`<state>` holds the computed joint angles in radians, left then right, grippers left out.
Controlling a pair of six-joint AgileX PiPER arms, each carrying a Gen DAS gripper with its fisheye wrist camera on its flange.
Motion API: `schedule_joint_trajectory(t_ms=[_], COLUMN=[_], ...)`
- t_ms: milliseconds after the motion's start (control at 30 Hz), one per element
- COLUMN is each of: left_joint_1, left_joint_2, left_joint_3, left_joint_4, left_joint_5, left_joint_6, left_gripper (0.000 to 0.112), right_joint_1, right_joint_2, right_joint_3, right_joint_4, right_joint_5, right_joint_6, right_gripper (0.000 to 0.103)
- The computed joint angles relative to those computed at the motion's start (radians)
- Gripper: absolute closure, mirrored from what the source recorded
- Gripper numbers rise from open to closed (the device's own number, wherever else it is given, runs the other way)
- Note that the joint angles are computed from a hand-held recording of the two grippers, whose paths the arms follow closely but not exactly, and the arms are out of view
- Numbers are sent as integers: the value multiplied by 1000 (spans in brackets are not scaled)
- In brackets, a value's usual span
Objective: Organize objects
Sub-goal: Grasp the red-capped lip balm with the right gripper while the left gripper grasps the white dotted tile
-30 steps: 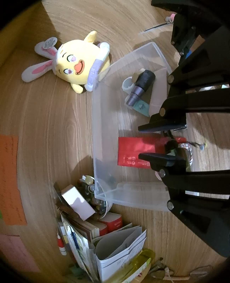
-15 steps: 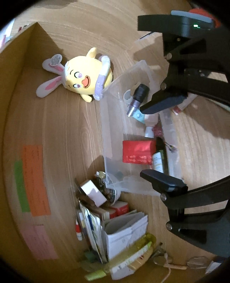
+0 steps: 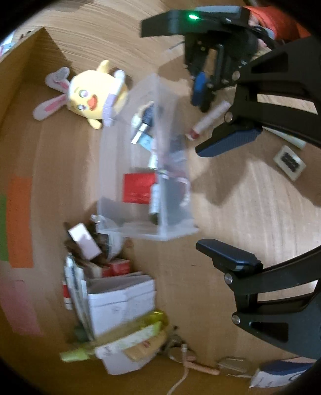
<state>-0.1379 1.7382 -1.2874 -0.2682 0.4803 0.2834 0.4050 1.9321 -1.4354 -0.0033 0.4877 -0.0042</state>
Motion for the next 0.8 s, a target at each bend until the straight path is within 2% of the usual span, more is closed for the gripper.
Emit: schedule_joint_trajectory(t_ms=[200, 333, 600, 767, 800], left_joint_1=[43, 55, 46, 42, 38], left_joint_2=[-28, -52, -119, -130, -127], left_joint_3=[100, 159, 259, 294, 298], left_joint_4=[-67, -91, -154, -192, -185], left_joint_5=[0, 4, -17, -25, -29], left_joint_6=[73, 116, 219, 267, 264], left_gripper=[44, 44, 44, 44, 44], right_joint_1=[-10, 20, 43, 44, 43], right_joint_2=[-5, 8, 44, 41, 34], right_joint_3=[7, -18, -46, -37, -27], right_joint_4=[148, 92, 29, 4, 7], right_joint_5=[-24, -19, 13, 9, -1], right_joint_6=[-124, -86, -27, 5, 5], right_gripper=[85, 81, 81, 81, 83])
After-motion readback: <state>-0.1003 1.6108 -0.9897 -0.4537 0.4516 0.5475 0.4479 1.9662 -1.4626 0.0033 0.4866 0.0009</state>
